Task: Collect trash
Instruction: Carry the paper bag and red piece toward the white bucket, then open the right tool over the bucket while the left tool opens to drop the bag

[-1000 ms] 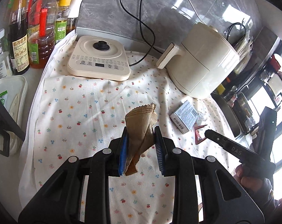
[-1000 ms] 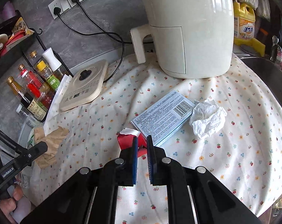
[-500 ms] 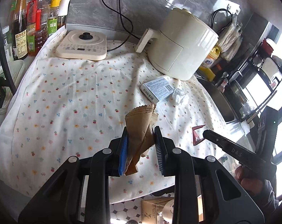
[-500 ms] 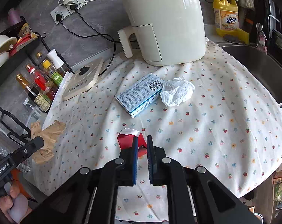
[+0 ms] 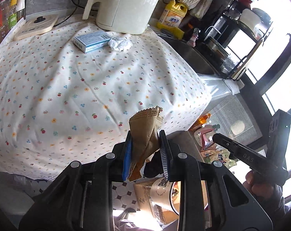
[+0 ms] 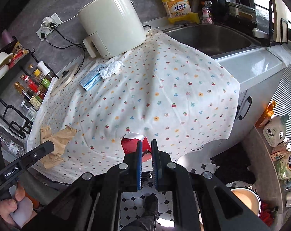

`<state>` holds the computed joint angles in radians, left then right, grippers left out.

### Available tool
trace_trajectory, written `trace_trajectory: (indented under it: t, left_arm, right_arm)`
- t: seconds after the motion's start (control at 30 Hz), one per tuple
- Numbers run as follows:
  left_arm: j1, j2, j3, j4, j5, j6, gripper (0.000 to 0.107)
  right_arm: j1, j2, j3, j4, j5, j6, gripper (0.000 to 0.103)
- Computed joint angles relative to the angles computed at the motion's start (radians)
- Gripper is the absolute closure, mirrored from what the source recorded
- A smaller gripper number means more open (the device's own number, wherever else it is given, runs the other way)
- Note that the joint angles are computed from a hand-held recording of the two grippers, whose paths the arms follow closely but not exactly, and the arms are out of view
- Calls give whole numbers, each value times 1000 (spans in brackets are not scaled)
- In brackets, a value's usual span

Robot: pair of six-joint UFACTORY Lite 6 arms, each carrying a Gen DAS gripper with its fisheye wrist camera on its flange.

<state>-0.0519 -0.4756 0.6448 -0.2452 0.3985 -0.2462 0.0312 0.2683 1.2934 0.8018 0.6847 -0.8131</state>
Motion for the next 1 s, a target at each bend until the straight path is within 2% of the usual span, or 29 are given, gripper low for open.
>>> trace_trajectory:
  t: [0.3, 0.5, 0.6, 0.63, 0.67, 0.7, 1.0]
  left_arm:
    - [-387, 233, 75, 354, -124, -509, 80]
    - [-530, 393, 163, 436, -171, -634, 80]
    - [-584, 464, 210, 441, -185, -657, 80]
    - [-602, 487, 226, 447, -189, -667, 80]
    - [-619, 508, 243, 449, -190, -673, 80]
    - [-635, 528, 259, 449, -191, -676, 80]
    - [-730, 723, 441, 250, -185, -477, 80]
  right_arm:
    - [-393, -102, -232, 51, 63, -270, 93]
    - [-602, -75, -277, 24, 78, -374, 92]
    - [-671, -43, -276, -14, 76, -376, 89]
    - [-694, -29, -270, -25, 84, -375, 75]
    - [-720, -28, -274, -15, 83, -391, 53]
    - [-745, -39, -286, 0, 70, -418, 47]
    - [-949, 34, -200, -34, 117, -454, 45]
